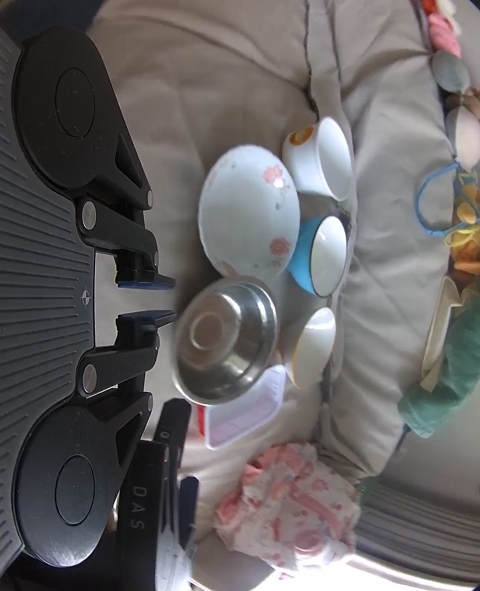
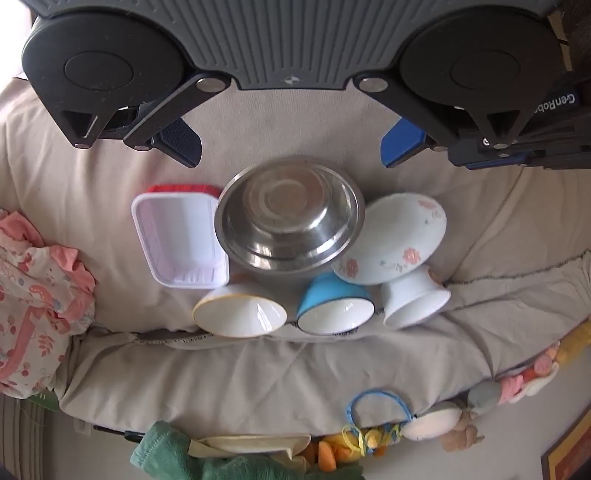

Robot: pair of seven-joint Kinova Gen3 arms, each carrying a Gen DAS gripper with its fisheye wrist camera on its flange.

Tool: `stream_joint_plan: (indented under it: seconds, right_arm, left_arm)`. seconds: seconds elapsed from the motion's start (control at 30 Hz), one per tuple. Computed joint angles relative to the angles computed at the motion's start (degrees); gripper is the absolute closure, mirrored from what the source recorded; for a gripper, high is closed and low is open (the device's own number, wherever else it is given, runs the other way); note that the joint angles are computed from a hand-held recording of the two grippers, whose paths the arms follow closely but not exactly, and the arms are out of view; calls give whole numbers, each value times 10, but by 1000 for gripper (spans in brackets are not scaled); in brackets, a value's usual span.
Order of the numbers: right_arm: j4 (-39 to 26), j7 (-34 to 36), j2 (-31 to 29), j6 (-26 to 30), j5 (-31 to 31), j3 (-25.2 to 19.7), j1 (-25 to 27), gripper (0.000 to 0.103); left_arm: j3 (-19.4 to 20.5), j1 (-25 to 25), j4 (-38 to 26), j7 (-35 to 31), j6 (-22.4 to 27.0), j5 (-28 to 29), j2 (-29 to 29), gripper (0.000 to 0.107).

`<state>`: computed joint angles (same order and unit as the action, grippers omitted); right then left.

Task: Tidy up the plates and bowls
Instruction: 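Move the left tool toward the steel bowl beside the flowered plate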

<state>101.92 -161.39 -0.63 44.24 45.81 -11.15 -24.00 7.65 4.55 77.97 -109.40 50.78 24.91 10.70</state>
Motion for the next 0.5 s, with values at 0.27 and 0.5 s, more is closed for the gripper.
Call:
stream_joint_plan:
  seconds: [0.27,0.5]
  right_arm:
    - [-63,136,67,-121,-159,10,105,0]
    - [-248,300,210,-52,-119,-105,182,0]
  left_arm:
    - [-5,-41,-118,72,33,31,130,89]
    - [-5,-95,-230,183,75,29,222,89]
